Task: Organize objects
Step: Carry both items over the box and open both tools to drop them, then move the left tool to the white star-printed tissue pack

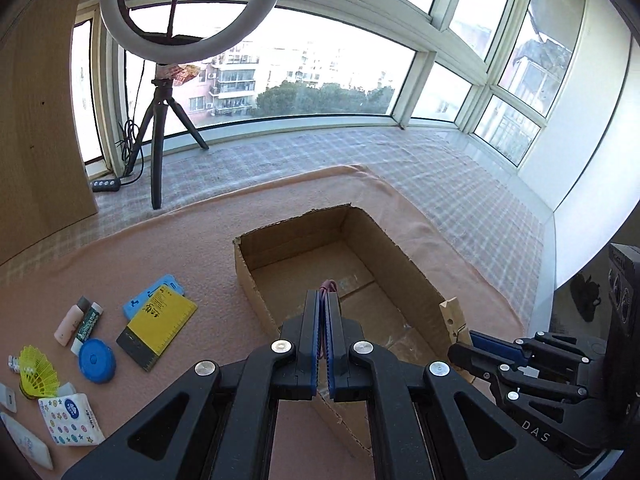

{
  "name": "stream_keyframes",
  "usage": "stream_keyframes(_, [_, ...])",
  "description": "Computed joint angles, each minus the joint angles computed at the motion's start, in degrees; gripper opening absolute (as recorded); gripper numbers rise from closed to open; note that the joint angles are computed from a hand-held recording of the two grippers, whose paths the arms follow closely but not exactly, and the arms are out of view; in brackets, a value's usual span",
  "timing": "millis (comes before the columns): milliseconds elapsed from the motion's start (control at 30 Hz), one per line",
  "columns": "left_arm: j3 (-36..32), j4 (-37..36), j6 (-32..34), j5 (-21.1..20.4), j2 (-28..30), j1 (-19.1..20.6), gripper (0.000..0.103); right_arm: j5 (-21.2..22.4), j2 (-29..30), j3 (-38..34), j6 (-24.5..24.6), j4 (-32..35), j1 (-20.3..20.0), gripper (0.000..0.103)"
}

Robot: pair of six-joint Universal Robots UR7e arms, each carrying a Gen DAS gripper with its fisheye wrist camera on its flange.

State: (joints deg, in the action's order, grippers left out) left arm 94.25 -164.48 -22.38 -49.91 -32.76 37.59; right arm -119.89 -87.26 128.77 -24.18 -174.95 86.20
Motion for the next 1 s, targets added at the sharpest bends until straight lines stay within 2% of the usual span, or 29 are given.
stream_keyframes(300, [-5.8,1.5,2.4,-1.6,4.2,1.1,0.002,-0.3,0.8,-1.0,-0.9,0.8,-1.7,0.012])
stream_keyframes(333, [-6.1,1.7,2.2,-2.1,4.3,1.3,0.006,-0.3,0.8,-1.1,-0.9,0.9,-1.8,0.012])
stream_keyframes(367, [-6.6,3.1,1.4,-2.7,4.2,1.5,0.023,-0.4,0.8,-1.4,-0.6,1.9,-1.9,0.022])
stream_keyframes(400, [-6.8,3.8,0.6,-3.1,4.1,1.6,0.035,-0.6,0.8,-1.8,0.0,3.5,-2.0,0.040])
stream_keyframes(433, [-6.5,3.5,0.4,-2.9,4.0,1.5,0.057,-0.4,0.6,-1.8,0.3,4.0,-2.1,0.051])
stream_keyframes(467, [-6.2,2.7,0.9,-2.3,3.9,1.4,0.062,-0.5,0.6,-1.5,0.1,3.0,-2.0,0.063])
stream_keyframes(533, [-5.7,2.9,0.4,-1.6,3.4,1.5,0.062,-1.1,0.7,-0.9,-0.8,0.8,-1.5,0.064])
stream_keyframes(800, [-1.3,3.5,-1.8,0.6,-0.3,2.0,0.062,-0.5,0.2,-0.8,0.4,0.6,-1.0,0.064])
stream_keyframes(1000, [2.7,8.7,-5.9,2.2,-4.1,2.8,0.065,-0.4,1.2,-0.9,2.0,1.6,-0.1,0.064])
